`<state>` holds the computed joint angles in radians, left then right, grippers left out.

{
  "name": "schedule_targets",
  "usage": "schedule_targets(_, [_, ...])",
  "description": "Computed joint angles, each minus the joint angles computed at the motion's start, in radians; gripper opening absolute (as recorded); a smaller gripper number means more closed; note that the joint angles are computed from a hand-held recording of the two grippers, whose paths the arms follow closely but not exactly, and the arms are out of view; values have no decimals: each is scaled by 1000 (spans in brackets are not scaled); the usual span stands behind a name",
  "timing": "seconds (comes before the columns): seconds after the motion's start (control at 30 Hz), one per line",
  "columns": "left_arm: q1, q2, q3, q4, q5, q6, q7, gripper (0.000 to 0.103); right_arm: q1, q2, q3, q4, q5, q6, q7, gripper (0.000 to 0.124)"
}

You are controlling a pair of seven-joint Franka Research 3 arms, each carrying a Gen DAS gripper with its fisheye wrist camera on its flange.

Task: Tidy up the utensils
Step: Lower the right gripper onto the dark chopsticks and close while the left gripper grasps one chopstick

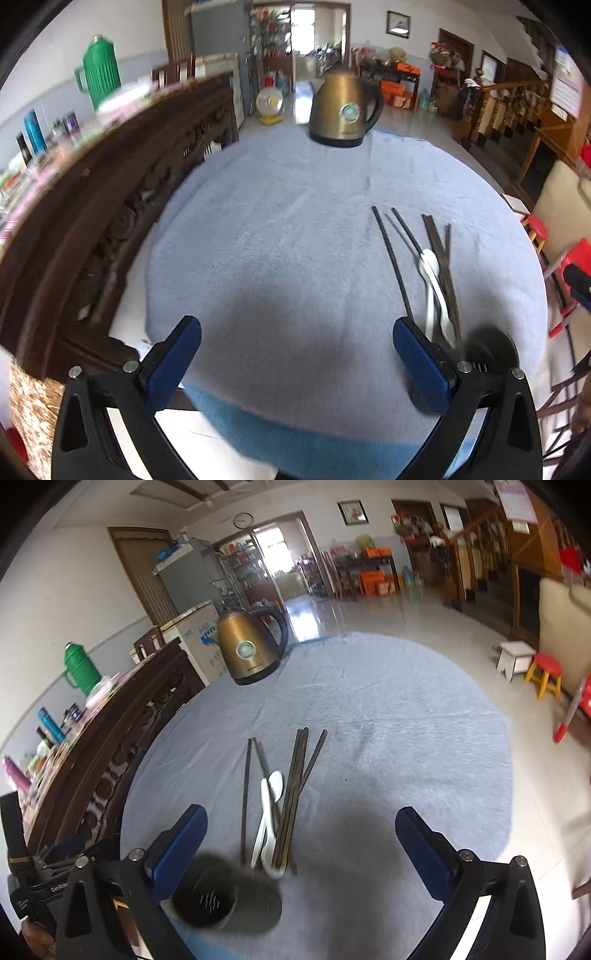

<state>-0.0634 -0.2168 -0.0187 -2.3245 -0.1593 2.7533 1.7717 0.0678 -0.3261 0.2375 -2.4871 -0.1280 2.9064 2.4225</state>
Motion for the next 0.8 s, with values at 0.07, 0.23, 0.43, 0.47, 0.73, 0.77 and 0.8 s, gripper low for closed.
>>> schedule_targets(0.07, [-12, 68, 7, 75, -37, -42, 23, 96, 44, 96, -67, 55, 66, 22, -82, 89])
schedule_targets(0.23, [14, 237, -51, 268, -102, -162, 72, 68, 132, 339, -177, 252, 321, -38, -346, 56])
schedule_targets(0.43, [46, 459, -132, 531, -67, -325, 33, 55, 129, 562, -206, 472, 442, -141, -430, 42])
schedule_targets(0.47, [43, 514, -138, 601, -42, -372, 0, 55, 130, 592, -213, 507, 441, -162, -425, 42])
schedule_targets(0.73, [13, 762, -174, 938, 88, -557, -117, 55, 121, 752, -242, 717, 424, -337, -386, 42])
schedule_targets(0.77, [7, 802, -177, 998, 95, -592, -135, 55, 118, 765, -241, 734, 427, -352, -384, 41])
schedule_targets(0.8, [4, 831, -181, 1041, 100, -616, -142, 55, 117, 779, -241, 754, 427, -365, -381, 40])
